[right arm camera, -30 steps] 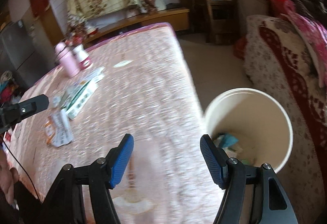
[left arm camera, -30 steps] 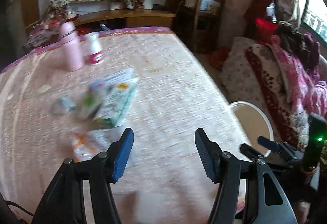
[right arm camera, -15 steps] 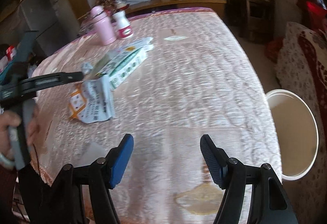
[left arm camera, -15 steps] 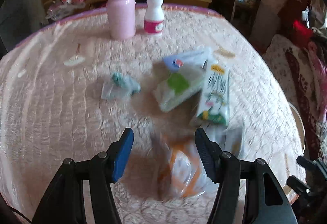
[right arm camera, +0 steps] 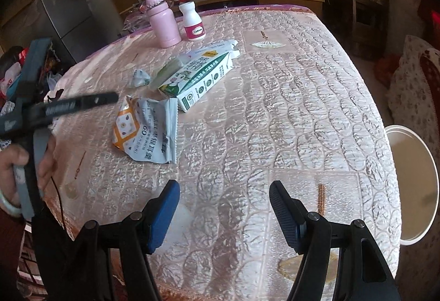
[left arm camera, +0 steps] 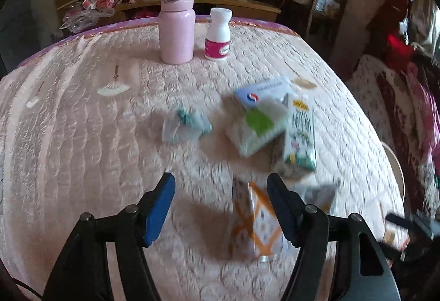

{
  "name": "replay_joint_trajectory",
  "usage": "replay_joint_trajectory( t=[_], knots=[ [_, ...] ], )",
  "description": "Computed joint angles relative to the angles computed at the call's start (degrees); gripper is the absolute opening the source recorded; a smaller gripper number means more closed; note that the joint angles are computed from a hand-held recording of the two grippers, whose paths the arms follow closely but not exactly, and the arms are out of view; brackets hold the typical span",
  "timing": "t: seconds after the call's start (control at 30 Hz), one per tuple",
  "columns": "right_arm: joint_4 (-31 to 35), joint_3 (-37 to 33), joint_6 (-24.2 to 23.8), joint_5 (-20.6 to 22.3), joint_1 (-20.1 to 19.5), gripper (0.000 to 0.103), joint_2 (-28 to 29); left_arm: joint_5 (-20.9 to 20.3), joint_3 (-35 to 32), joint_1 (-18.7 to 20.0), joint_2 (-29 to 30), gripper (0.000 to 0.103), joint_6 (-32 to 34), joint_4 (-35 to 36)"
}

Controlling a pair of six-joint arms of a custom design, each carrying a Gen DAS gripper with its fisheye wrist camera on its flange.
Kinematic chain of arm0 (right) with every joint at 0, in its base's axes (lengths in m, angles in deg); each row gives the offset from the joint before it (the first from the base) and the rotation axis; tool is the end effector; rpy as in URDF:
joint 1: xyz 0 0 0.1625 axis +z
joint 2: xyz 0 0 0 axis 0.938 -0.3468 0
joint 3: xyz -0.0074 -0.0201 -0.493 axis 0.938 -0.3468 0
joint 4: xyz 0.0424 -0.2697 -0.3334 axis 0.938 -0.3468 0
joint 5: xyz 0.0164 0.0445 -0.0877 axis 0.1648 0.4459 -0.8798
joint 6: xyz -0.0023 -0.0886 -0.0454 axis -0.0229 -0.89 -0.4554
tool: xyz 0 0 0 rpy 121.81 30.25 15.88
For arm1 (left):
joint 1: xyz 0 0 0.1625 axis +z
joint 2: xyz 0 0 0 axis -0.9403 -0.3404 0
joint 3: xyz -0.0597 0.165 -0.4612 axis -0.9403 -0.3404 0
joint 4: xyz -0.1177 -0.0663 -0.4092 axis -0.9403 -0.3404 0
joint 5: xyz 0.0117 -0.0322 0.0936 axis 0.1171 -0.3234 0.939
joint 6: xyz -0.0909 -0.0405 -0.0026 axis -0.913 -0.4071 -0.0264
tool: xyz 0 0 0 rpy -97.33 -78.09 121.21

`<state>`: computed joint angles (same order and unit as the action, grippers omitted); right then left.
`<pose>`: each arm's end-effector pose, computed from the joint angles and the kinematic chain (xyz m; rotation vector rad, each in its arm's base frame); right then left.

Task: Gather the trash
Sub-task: 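Grasp the white foam block with the right gripper while the left grasps the orange-and-white snack bag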

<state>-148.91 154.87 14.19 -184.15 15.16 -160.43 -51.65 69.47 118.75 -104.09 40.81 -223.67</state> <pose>0.0483 -0.5564 0.3090 0.3784 -2.5172 0.6536 -0.3303 -0.6792 0.0378 0.4477 2.4462 -0.6359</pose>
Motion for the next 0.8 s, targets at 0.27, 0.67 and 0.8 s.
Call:
replay_joint_trajectory(
  t=[0.27,0.67,0.8],
  knots=[
    [1.86,0.86,1.49,-0.82,1.45,0.071,-0.19,4.7,-3.97,0.89,3.22,0.07,0.05,6.37],
    [2.79,2.39,6.06,0.16,2.42,0.077,3.52,-1.27,9.73,0.45,-7.03,0.07,-2.5,1.42],
    [0.48,2.17,3.1,-0.53,2.81,0.039,4.58,-6.75,9.81,1.07,-7.16,0.081,-1.31,-4.14]
  ],
)
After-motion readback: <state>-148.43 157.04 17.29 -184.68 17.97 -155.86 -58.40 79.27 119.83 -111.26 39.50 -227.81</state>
